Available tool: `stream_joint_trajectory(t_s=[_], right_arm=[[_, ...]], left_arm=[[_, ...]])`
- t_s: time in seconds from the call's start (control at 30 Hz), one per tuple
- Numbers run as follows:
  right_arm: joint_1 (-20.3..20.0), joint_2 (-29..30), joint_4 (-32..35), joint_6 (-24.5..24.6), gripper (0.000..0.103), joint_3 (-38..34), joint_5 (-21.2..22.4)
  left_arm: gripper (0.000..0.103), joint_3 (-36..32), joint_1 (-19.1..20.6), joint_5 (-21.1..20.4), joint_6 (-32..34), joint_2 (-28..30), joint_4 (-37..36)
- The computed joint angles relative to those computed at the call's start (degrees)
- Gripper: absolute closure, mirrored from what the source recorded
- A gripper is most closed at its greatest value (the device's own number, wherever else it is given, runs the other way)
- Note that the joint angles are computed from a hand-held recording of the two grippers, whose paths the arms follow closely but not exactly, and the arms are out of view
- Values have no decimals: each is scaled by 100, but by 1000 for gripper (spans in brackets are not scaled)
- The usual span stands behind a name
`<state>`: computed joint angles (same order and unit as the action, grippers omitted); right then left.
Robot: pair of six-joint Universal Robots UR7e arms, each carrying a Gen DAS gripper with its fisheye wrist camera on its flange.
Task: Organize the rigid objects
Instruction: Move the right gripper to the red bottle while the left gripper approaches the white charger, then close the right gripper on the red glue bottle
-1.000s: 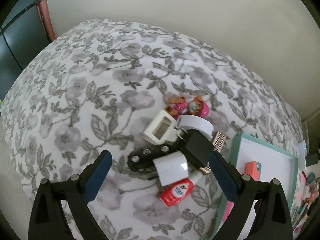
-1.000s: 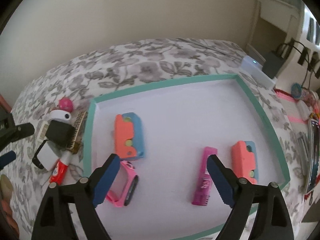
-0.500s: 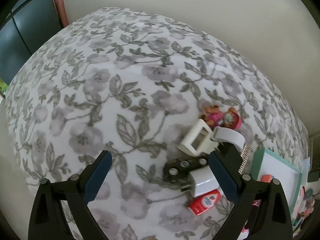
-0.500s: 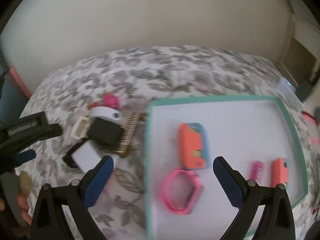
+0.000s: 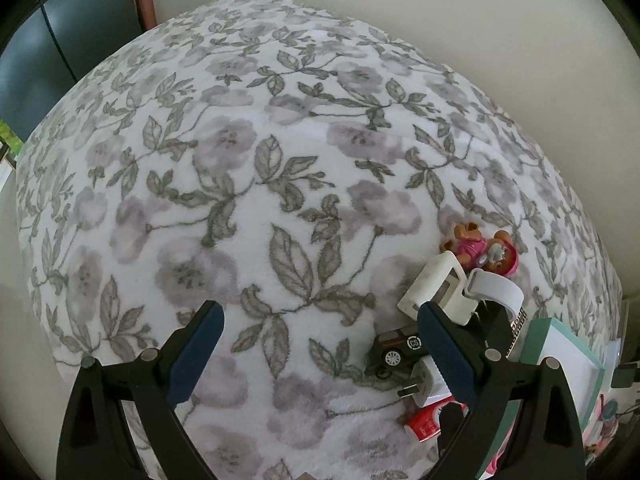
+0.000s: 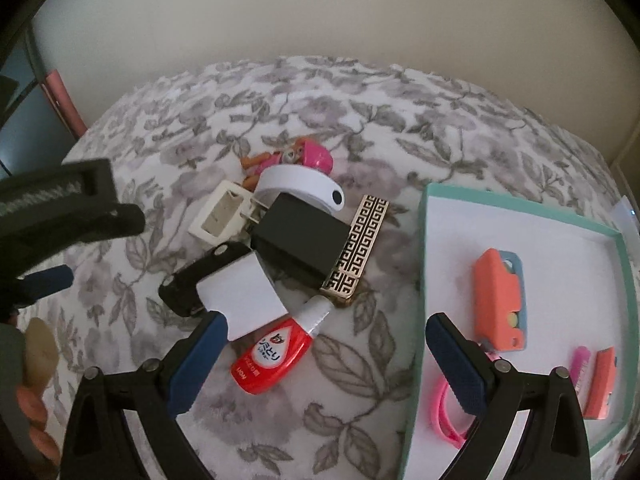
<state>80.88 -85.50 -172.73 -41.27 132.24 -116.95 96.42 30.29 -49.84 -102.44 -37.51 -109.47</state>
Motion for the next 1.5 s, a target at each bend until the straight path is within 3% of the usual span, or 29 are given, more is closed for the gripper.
stream_joint_trajectory(t_s=[0.17,0.23,0.37,0.6,0.7,0.83,1.03,1.13,1.23,1.37,1.5], right_arm=[[116,208,-430,-191,4,45,-261],[135,175,-373,-230,14,35,-196],[219,210,-431,-357,16,64,-274],[98,133,31,-113,17,27,-91],[-2,21,552,126,22,-80,63],[-43,20,716,286,25,-132,-42],[-26,34,853,332,34,-166,-76],[-63,-43,1169,361,46,-233,81],[-71,-51,1255,442,56,-289,-29],[-187,-91,1545,720,59,-412,-70],[-277,-148,1722,897,69,-493,26]], left_arm=[[6,-22,15,3,127,25,-92],[6,-33,17,14,128,29,-82],[6,-2,19,19,153,16,-154],[6,44,32,-38,270,8,-317],[6,48,39,-72,329,18,-383],[6,19,29,-72,378,40,-373],[6,-9,39,-116,514,81,-426],[6,7,47,-146,562,83,-489],[6,13,57,-182,639,90,-558],[6,33,75,-269,895,136,-874],[6,26,109,-449,1264,226,-1290]])
